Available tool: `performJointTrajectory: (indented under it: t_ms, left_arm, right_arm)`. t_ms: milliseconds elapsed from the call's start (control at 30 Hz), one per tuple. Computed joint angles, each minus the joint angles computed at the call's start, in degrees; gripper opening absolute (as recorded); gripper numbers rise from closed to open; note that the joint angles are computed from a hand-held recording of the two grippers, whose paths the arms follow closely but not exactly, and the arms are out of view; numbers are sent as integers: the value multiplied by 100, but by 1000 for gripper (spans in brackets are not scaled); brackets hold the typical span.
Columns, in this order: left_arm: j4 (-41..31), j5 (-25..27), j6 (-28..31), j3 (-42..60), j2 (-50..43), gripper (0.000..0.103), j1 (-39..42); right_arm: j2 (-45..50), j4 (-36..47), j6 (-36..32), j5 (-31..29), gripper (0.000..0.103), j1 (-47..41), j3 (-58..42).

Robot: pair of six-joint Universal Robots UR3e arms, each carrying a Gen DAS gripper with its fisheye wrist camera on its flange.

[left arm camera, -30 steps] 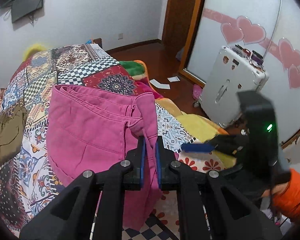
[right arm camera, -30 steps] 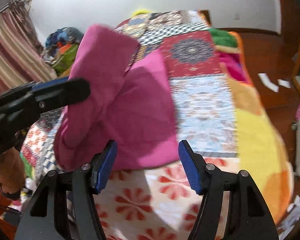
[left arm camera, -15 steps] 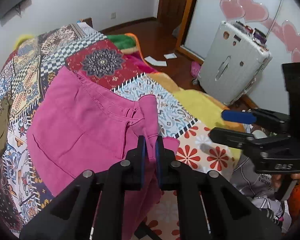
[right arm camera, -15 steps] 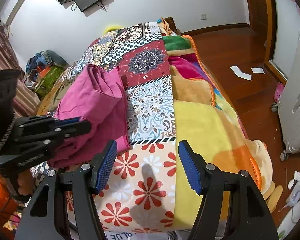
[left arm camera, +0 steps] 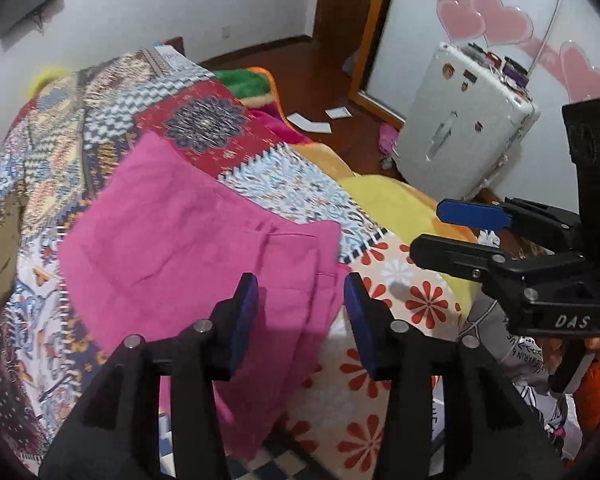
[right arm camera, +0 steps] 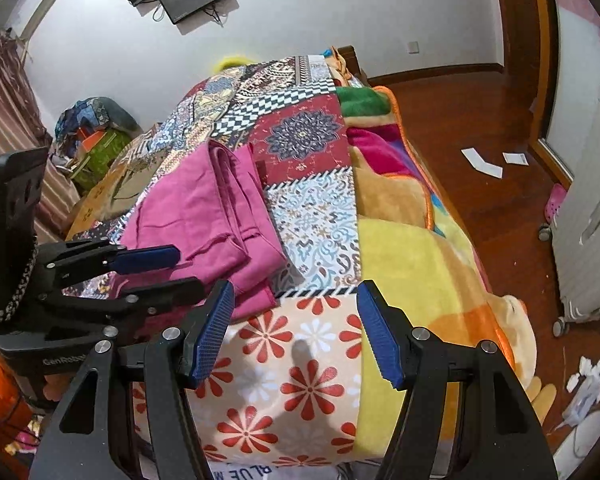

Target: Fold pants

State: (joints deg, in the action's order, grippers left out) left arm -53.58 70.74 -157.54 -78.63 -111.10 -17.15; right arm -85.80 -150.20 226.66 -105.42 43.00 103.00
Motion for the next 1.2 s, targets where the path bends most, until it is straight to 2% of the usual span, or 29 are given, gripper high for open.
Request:
performJointTrajectory:
  t_ms: [100,200,367,567,633,700,767,833,867,933,967,1067,1133,1200]
  left_arm:
    - [56,-100,24,-41,204,45,332]
    - [290,59,5,71,184,53,679]
    - [230,456,-40,952,-543,54,1209]
    - [-603,502,178,2459,-1699,55,1478]
    - [-836,433,368,2907,-2068,63,1463]
    - [-919,423,492,3134,-2294,65,1433]
    - [-1137,442,614,3509,-2577,65,1360]
    - [-1650,482,693,4135,-2957,66,1296]
    - [-1983,497,692,4529,-3191,66,1274]
    - [-2150,421,672,4725,-3340,65,1299]
    - [-2156,297,629,4701,-3364,64,1351]
    - [-2272,-30,578,4619,-3326,50,1483]
    - [-1835,-81,590,3911,-2949,39,1515]
    - [-1477,-52,622,3308,-2601,33,1529]
  right_arm:
    - [195,87,-69,-21,61,72,-309]
    - [469,225,-149,-56,61,177,-684]
    - [960,337,-205,155,62,232,-1248]
    - [1480,501,-121,450,63,279,-1764]
    - [1648,678,-136,522,63,262,-1957]
    - [1766,845,-102,548,63,224,-2086]
    - [1816,903,-77,694,63,127,-2081]
    - [1828,949,-88,786,63,35,-2060]
    - [1818,946,-110,823,64,-7,-2025]
    - [1840,1003,-171,791,68,-72,-2032]
    - [1840,1029,-212,777,69,-97,-2025]
    - [1856,1059,-290,785,69,-181,-2030]
    - [1886,1116,-342,747,69,-232,-2073]
    - [1912,1189,-369,650,69,-246,-2141]
